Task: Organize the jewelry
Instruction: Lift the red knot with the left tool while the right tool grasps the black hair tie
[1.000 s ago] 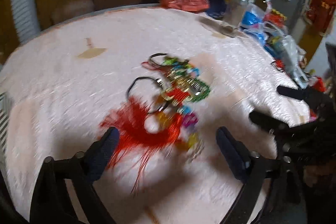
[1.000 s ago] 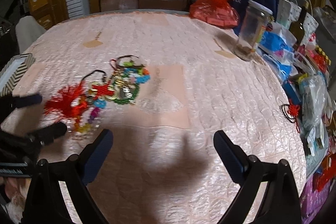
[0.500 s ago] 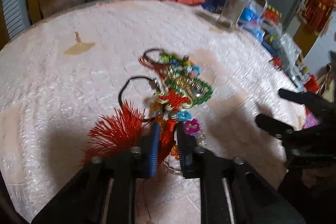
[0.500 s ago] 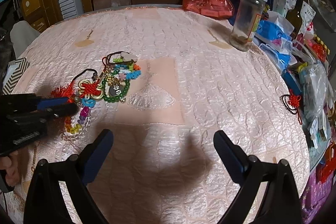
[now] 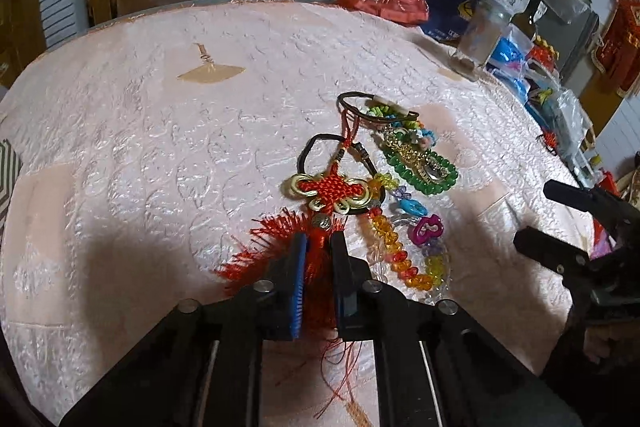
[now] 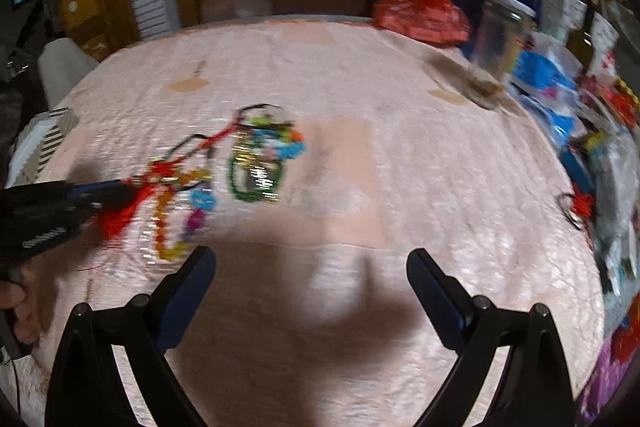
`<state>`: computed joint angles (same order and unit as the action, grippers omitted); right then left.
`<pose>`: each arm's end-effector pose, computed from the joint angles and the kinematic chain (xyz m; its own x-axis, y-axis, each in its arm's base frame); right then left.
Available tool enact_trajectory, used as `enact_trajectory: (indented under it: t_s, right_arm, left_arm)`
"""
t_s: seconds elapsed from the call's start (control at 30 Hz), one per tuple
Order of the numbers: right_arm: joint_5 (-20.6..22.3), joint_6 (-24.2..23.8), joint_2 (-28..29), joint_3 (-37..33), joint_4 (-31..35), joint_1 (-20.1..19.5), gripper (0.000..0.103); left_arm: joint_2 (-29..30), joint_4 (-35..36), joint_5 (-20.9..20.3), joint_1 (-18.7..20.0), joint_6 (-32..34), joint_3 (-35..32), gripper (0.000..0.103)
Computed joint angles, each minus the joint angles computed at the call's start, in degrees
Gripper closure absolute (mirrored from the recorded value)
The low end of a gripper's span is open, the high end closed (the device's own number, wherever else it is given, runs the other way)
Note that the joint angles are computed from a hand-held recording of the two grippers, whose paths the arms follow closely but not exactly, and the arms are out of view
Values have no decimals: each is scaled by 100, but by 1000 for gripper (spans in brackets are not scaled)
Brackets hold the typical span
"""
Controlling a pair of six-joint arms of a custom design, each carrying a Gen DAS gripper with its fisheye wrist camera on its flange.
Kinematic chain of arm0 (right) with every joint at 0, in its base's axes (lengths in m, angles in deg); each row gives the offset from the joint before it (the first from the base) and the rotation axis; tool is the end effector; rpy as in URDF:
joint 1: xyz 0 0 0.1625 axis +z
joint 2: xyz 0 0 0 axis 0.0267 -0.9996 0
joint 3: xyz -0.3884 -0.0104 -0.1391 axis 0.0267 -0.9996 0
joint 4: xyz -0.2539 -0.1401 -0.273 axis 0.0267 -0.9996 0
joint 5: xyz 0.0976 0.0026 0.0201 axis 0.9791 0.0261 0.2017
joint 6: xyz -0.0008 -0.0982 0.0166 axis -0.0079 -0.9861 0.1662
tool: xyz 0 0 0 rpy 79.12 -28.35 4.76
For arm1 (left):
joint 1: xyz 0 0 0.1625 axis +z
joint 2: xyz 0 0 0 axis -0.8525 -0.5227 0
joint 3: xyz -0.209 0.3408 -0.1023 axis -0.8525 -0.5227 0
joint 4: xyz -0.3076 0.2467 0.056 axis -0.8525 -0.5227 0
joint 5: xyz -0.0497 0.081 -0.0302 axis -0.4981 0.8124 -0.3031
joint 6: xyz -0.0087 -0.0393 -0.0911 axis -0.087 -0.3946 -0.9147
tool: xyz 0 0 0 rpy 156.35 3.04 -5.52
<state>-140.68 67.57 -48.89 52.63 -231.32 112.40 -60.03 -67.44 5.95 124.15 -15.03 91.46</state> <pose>0.3302 -0.6291 0.0934 -0.6238 0.1953 0.7568 -0.3895 0.7619 -0.5176 -0.1564 -0.7610 0.2560 -0.7186 0.5372 -0.4416 0.6582 0.7305 -0.1824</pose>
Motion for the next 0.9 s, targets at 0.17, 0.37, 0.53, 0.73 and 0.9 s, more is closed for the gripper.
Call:
enact_trajectory:
  t_s: [0.17,0.37,0.53,0.73,0.9]
  right_arm:
    - [77,-69,77,-195,34,-59,5]
    - [662,-214,0,-442,-11,-306,9]
    - [1049,-560,135,-1128,471,-517,17]
    - [1466,-614,561,-2237,1239,-793,32]
    - [1897,-363,820,-2990,2084,-985,56]
  left_arm:
    - [82,41,78,-30,91,-29,84]
    - [-35,-413,211,28,49,197,88]
    - [-301,-1095,770,70,-52,645,88]
    - [-512,-1420,990,155,-410,888,88]
    - [-461,-1532,1137,131,-459,882,88]
